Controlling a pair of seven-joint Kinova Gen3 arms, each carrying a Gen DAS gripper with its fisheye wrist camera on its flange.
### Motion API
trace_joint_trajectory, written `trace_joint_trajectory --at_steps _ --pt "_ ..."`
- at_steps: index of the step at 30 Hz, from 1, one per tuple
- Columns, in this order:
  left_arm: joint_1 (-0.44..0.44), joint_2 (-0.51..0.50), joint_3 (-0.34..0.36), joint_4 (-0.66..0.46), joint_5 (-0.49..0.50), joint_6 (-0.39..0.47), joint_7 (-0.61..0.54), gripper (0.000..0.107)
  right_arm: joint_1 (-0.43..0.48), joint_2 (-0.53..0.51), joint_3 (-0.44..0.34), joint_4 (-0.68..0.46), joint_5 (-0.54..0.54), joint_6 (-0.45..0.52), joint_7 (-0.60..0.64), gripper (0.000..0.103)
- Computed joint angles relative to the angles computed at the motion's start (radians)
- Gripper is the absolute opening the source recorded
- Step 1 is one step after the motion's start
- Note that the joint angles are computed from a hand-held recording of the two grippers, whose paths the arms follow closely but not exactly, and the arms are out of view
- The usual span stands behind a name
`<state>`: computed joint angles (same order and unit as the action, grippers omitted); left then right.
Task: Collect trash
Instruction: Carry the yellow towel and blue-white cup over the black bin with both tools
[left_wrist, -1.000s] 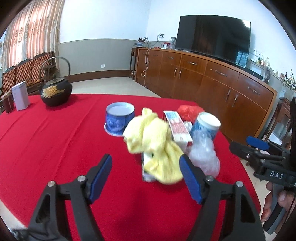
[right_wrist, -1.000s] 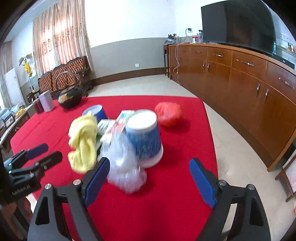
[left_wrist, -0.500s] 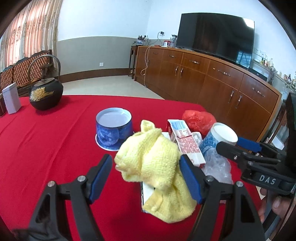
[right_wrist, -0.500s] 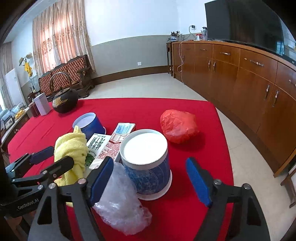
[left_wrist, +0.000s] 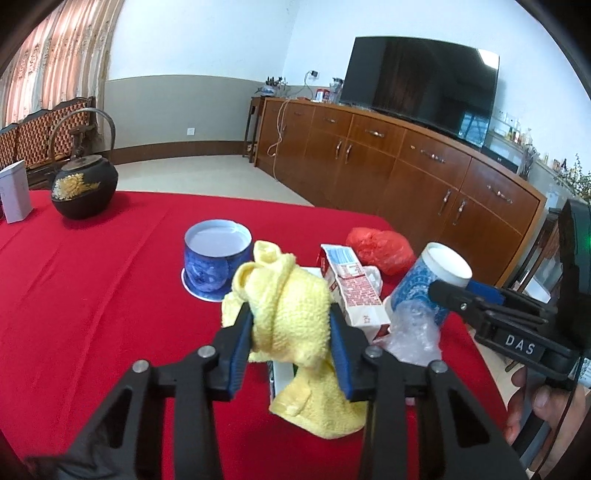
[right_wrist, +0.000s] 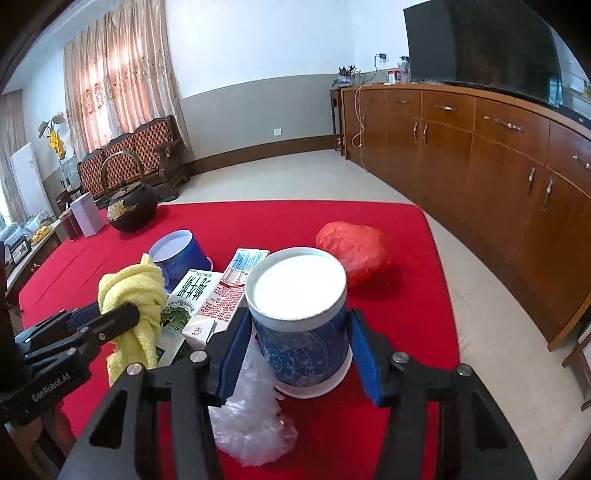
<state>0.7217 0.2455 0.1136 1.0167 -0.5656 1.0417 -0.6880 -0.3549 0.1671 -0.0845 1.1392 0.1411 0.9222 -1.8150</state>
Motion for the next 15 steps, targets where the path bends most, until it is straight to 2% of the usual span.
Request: trace_joint_trajectory --at_steps 15 --pt "0.028 -0.043 0.031 0.031 -0.071 0.030 0.022 0.039 0.020 -0.116 -0.017 0.106 0.037 -0.021 -0.018 0.055"
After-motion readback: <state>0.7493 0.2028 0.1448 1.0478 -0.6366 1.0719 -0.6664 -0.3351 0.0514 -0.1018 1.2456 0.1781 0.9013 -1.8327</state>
